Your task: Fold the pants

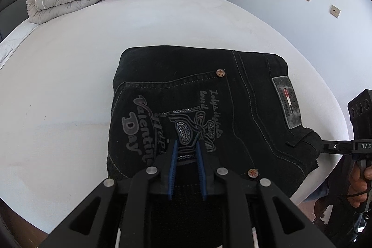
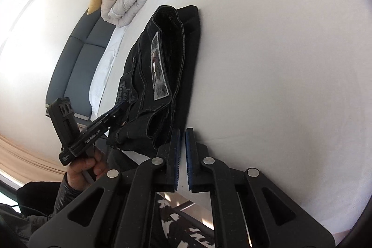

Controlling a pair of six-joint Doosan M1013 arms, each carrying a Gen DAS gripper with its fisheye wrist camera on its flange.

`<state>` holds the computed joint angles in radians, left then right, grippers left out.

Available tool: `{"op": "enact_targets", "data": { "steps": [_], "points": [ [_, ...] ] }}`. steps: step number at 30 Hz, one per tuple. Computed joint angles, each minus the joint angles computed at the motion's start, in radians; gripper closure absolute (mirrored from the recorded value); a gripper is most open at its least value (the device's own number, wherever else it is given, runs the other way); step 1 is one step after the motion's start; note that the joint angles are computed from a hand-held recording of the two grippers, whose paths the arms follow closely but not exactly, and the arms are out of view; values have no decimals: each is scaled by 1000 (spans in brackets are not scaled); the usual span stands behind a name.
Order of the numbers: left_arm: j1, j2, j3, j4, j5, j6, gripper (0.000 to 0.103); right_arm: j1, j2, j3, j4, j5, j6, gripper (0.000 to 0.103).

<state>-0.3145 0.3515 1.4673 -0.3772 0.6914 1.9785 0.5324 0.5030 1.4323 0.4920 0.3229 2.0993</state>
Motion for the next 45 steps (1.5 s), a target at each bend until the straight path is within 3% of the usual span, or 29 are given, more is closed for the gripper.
{"op": "enact_targets", "data": {
  "steps": [2,3,4,5,6,7,8,11,14,22,27,29,31,39,45],
  "points": [
    [6,-20,17,-24,-13,9,79,4,-10,2,-85,-6,71,96],
    [11,-33,29,-44,-32,21,61,2,-14,1,-92,-10,71,93],
    [18,-50,46,-66,-59,33,51,2,-12,-8,-104,-15,80,83],
    [26,-64,60,-92,-90,44,31,2,-11,-15,-127,-28,101,64],
    [34,-72,67,-111,-113,47,18,1,-11,-19,-155,-44,129,49],
    [46,-75,68,-133,-128,45,15,3,-10,-22,-218,-67,198,29],
    [57,-69,57,-146,-121,36,15,2,-10,-23,-237,-88,219,27],
    [78,-28,0,-112,-57,-33,16,-17,15,-70,-75,-49,76,27],
    [102,27,-61,-189,60,16,17,-33,54,-135,-39,56,92,27],
    [76,136,-200,-90,271,-59,29,-59,128,-256,-1,193,99,29],
    [56,143,-207,-74,267,-65,34,-54,185,-358,-89,273,164,39],
    [51,138,-201,-63,255,-70,37,-50,201,-385,-131,299,198,60],
    [49,130,-190,-61,240,-65,42,-49,199,-374,-130,292,207,68],
    [22,100,-161,10,183,-93,68,-20,198,-389,-317,301,314,80],
    [21,79,-141,27,163,-89,77,4,193,-410,-453,319,376,83]
  ]
}}
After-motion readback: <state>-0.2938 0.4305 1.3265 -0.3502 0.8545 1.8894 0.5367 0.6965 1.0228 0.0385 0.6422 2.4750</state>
